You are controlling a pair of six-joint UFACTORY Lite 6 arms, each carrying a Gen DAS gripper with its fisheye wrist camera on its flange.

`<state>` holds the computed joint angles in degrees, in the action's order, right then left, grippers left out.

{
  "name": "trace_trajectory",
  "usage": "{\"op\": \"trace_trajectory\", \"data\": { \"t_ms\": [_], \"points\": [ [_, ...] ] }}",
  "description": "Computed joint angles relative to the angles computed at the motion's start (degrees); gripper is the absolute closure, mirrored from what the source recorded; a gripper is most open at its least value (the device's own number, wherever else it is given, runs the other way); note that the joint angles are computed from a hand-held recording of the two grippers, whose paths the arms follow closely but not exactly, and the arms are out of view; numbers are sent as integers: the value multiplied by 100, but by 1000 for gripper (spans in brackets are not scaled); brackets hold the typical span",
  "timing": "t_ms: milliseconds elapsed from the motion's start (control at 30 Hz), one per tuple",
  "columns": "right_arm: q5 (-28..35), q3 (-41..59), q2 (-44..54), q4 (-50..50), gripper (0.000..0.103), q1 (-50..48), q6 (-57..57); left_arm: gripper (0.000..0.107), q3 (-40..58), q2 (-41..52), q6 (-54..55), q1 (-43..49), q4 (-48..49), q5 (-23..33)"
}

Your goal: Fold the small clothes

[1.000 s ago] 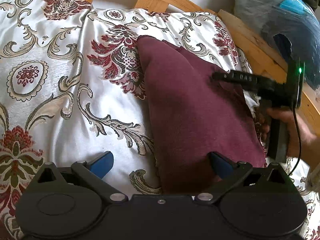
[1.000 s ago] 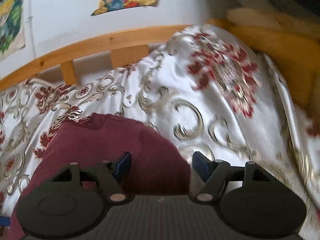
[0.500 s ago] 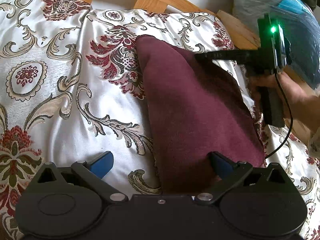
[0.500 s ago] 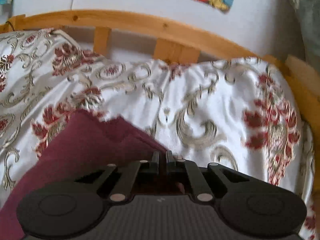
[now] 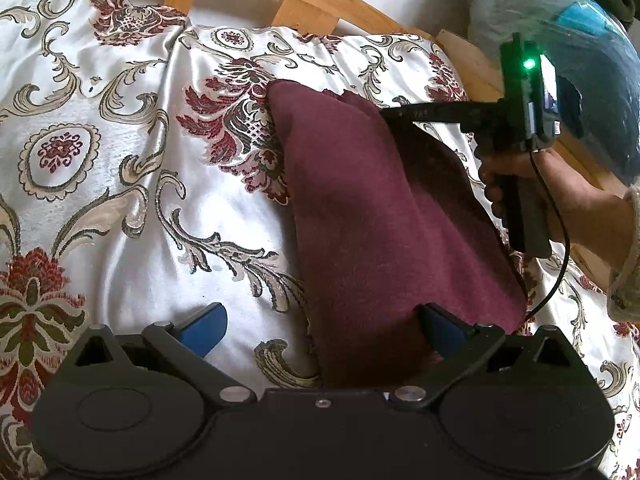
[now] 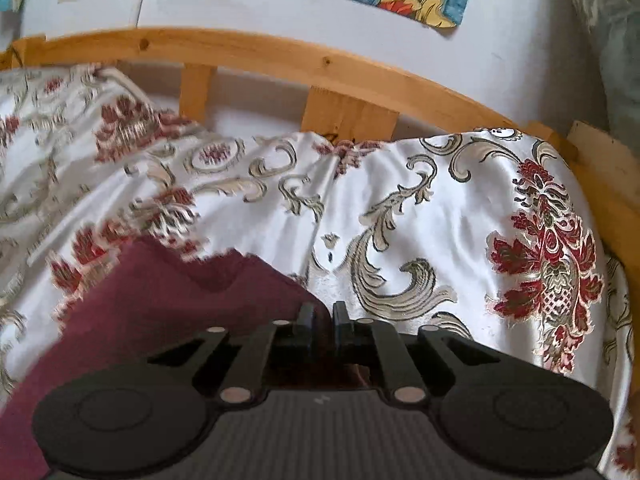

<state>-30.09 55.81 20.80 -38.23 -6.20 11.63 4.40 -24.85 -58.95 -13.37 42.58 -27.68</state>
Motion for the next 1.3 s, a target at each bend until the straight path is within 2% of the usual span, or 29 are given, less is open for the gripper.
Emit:
{"op": "trace_trajectory", "data": {
  "t_ms": [33, 100, 200, 267, 300, 333, 467, 567, 667, 733, 767, 833, 900, 967, 1033, 1133, 1300],
  "points": [
    [-61, 7, -41, -314, 75, -47, 367, 4, -5, 10, -37, 34, 60, -27],
    [-127, 96, -66, -728, 59, -53, 844, 4, -3, 15, -34, 40, 67, -32],
    [157, 512, 113, -1300, 56, 139, 1338, 4, -26, -12, 14, 23, 19, -23],
    [753, 922, 376, -1393, 61, 447, 1207, 4, -14, 15, 0, 43, 49, -42],
    [937, 1029, 467, -1150, 81, 572, 893, 4, -16, 13, -13, 50, 64, -46],
    [910, 1074, 514, -1139, 90, 621, 819, 4, -15, 7, -27, 49, 69, -40],
    [203, 686, 246, -860, 94, 593, 622, 4, -16, 0, -13, 43, 54, -38],
    [308, 717, 231, -424, 93, 709, 181, 4, -24, 0, 56, 16, -19, -43],
    [669, 945, 463, 276, 78, 813, -359, 4, -21, -17, -15, 38, 74, -34],
    [595, 905, 459, 24, 60, 669, 75, 4, -6, -23, -129, 62, 186, -23],
    [525, 845, 390, -349, 56, 540, 526, 4, -1, -40, -225, 102, 297, -23],
    [261, 614, 153, -1245, 34, 185, 1558, 5, 11, -81, -488, 218, 576, -62],
    [-148, 317, -108, -2166, 21, -283, 2499, 5, -19, -122, -821, 462, 954, -275],
    [-472, 104, -264, -2885, 13, -730, 3114, 5, -22, 59, -1233, 1039, 1696, -1046],
    [-726, -147, -398, -3400, 2, -1147, 3517, 5, -102, 17, -1213, 1285, 1835, -1454],
    [-883, -349, -396, -3702, 0, -1508, 3838, 5, -67, 133, -921, 1231, 1659, -1575],
    [-943, -354, -68, -3740, 0, -1714, 4115, 6, 432, 971, -1195, 1056, 1782, -1306]
  ]
}}
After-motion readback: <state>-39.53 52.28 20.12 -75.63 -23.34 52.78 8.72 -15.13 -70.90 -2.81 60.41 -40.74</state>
